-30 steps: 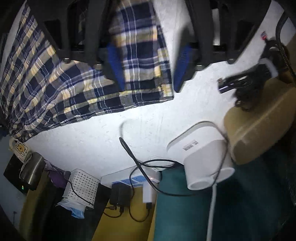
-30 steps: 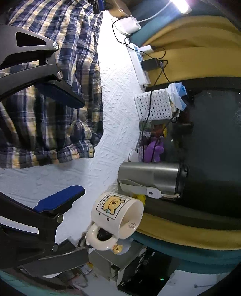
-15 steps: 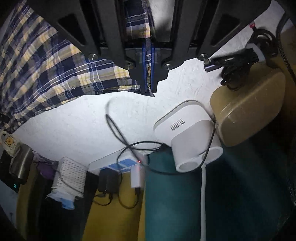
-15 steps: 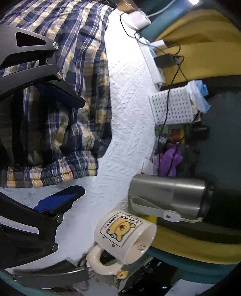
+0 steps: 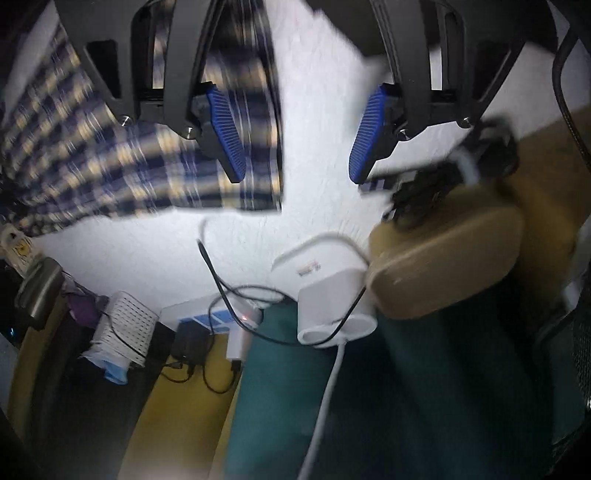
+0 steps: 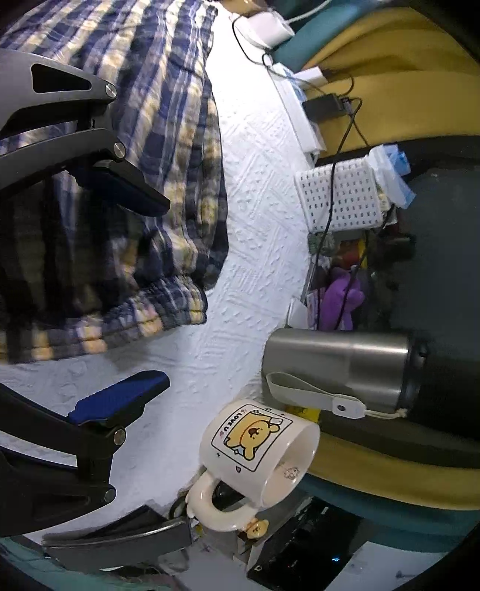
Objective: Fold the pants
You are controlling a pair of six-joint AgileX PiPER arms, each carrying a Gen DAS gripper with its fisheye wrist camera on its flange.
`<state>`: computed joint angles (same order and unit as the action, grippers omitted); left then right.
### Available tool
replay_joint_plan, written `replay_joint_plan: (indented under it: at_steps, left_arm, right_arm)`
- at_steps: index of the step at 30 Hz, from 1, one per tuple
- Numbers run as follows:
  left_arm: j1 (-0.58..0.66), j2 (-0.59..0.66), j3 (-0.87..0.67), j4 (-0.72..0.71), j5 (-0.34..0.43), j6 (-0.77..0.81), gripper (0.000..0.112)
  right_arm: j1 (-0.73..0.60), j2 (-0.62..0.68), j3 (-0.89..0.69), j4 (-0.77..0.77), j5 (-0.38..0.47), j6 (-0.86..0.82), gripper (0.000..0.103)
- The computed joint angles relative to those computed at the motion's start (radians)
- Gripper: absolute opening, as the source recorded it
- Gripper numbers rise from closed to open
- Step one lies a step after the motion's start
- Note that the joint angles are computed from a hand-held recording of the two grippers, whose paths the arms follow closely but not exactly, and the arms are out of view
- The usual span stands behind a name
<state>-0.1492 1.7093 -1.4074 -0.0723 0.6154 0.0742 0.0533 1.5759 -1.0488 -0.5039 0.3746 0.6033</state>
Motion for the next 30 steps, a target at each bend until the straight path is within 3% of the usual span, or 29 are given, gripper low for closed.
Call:
replay_joint_plan:
  at_steps: [13,17,23,25,27,30]
  left_arm:
    - [-0.096,-0.408,0.498,-0.065,-0.042,0.018,0.058]
    - [-0.106,-0.489,0.604,-0.207,-0.078,0.130,0.058]
    - [-0.176,-0.505,0.673,-0.046,-0.111,-0.020,0.030]
    - [-0.217,-0.525,0.707,0.092,-0.133,-0.147,0.013]
    - [-0.224,-0.544,0.728,0.108,-0.139,-0.164,0.002]
    - [-0.252,-0.602,0.761,0.195,-0.148,-0.273,0.002]
  right_arm:
    - [0.130,-0.183,0.159,-0.196,0.063,0.199,0.087]
    - [0.172,-0.242,0.212,-0.241,0.089,0.260,0.087]
    - [0.208,-0.335,0.274,-0.260,0.126,0.300,0.087]
    - [0.220,-0.364,0.290,-0.270,0.140,0.316,0.087]
    - [0.226,-0.391,0.306,-0.271,0.150,0.319,0.087]
    - [0.227,-0.423,0.325,-0.266,0.159,0.314,0.087]
